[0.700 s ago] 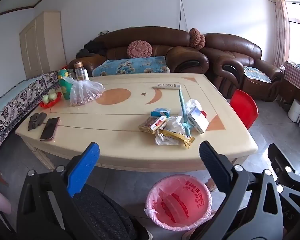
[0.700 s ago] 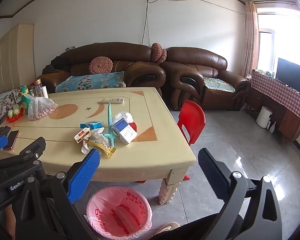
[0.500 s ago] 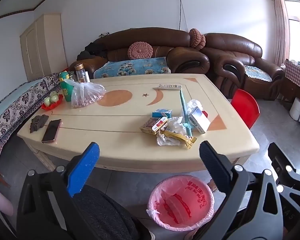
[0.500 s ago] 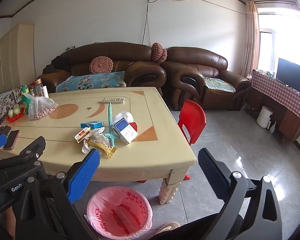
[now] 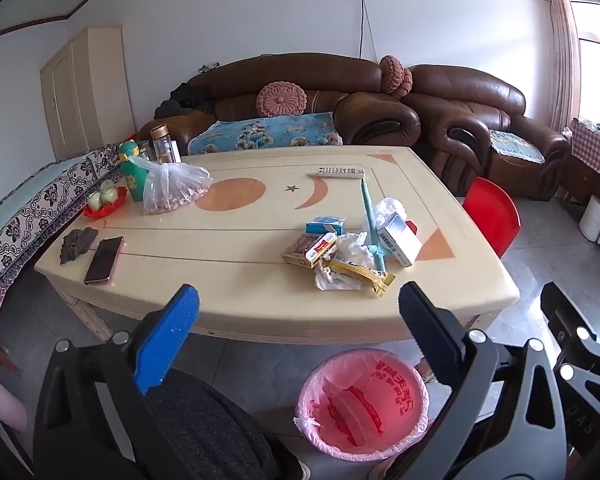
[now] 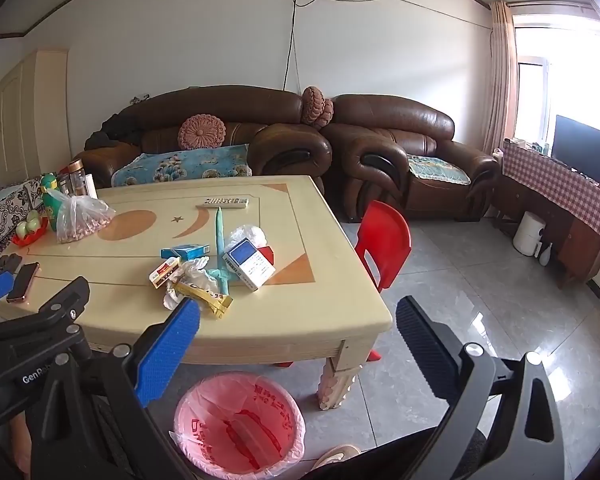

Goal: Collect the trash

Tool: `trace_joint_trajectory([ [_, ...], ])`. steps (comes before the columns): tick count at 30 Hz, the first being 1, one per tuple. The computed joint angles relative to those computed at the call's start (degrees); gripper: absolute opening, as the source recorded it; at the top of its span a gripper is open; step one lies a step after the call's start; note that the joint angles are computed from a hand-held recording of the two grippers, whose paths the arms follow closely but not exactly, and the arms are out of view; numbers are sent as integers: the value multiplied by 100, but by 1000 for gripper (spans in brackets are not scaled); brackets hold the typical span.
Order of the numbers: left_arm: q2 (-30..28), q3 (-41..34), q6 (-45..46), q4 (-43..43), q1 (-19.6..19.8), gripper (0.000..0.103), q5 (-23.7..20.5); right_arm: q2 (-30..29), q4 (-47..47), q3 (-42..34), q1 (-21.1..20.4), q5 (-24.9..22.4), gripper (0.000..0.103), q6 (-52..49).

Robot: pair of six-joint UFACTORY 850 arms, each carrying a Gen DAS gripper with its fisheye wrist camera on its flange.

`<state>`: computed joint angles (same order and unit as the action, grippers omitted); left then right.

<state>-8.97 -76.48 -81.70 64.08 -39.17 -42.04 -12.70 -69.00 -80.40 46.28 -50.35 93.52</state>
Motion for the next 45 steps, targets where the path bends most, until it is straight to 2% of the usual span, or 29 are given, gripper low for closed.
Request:
trace_joint_trajectory([
  [18,-218,-190,562,-646,244,98,160,-177,271,-92,-161,232,96,-181],
  [41,-476,-359,919,-1034,350,98,167,-418,667,-258,-318,466,96,-469],
  [45,-529,-390,1189,-1268,420,98,297,-408,609,-207,-376,658,96,-414],
])
